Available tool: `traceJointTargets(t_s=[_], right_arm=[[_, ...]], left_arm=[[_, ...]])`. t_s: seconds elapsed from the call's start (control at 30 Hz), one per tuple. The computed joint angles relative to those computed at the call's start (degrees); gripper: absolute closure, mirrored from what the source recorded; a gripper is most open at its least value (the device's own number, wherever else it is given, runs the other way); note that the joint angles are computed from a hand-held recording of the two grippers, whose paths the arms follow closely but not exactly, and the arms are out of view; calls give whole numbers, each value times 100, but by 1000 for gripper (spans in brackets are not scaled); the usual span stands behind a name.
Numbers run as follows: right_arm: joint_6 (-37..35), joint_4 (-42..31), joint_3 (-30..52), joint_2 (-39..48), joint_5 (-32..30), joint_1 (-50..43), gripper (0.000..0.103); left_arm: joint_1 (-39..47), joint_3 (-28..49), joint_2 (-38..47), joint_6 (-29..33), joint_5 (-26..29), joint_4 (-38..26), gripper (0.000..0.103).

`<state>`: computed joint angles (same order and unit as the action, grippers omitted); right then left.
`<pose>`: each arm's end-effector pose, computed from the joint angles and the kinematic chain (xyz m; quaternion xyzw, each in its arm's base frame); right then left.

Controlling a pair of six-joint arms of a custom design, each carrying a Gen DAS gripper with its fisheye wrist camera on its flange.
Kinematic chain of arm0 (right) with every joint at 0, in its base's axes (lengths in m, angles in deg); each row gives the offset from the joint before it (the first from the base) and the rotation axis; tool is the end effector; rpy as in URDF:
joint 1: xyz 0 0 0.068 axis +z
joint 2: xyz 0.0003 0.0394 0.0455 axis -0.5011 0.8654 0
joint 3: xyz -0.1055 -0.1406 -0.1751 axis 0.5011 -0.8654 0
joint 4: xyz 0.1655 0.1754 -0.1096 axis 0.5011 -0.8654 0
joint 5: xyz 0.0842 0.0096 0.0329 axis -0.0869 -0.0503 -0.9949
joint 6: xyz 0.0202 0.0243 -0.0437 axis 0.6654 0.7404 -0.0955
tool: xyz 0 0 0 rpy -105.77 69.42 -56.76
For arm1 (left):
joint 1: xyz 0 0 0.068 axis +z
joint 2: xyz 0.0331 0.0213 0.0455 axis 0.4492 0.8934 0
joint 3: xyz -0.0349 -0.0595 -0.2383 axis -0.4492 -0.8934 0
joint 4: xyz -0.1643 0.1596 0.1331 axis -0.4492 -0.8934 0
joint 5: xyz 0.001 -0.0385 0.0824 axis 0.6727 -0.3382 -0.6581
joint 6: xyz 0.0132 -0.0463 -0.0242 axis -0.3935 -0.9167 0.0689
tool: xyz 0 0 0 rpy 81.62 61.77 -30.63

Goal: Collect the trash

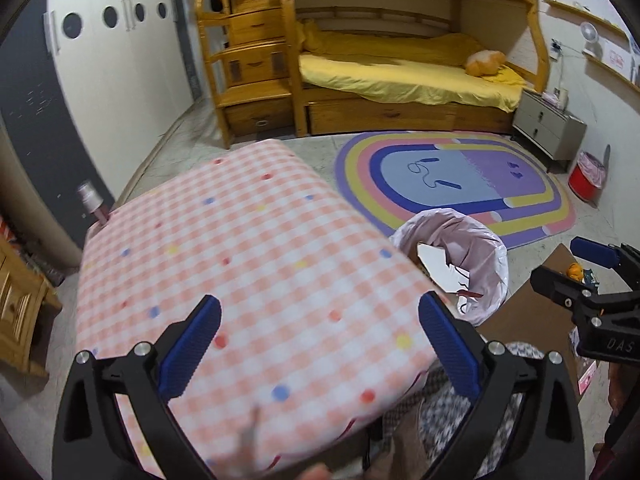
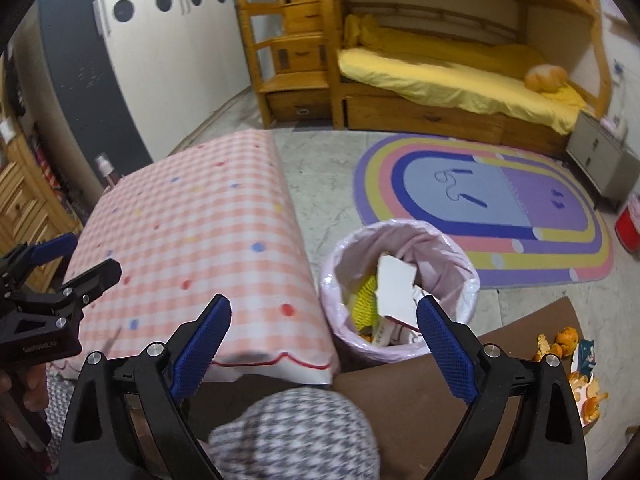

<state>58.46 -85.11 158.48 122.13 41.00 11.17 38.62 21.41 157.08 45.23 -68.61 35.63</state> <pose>0.2128 0.1681 0.3054 0.0249 0.9348 0.0398 0.3520 0.2452 0.0415 0.3079 0.1485 0.9232 -0.0230 0.3538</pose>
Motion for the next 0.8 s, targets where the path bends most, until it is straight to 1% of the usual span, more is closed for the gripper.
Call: traceJointTargets(t_s=[0.07,0.17,0.23,0.43,0.63,0.8], right_arm=[[156,-192,365,145,213,333,10],[388,-471,986,395,432,810,9],[378,-700,1459,626,546,1135,9],[315,-1347,2589,1392,937,1935,9],[412,-1610,3143,1725,1189,2370,9],[456,-1653,3252,1800,1279,2512,9]], left_arm=[[478,112,-145,228,148,-317,7],[1112,221,-372,490,13,-627,7],[1502,277,-467,690,-11,-770,7],[3005,610,-473,1296,590,-1294,7],[4075,882,-324,1805,1000,-1710,7],[4347,915,-275,1897,1051,-1770,7]])
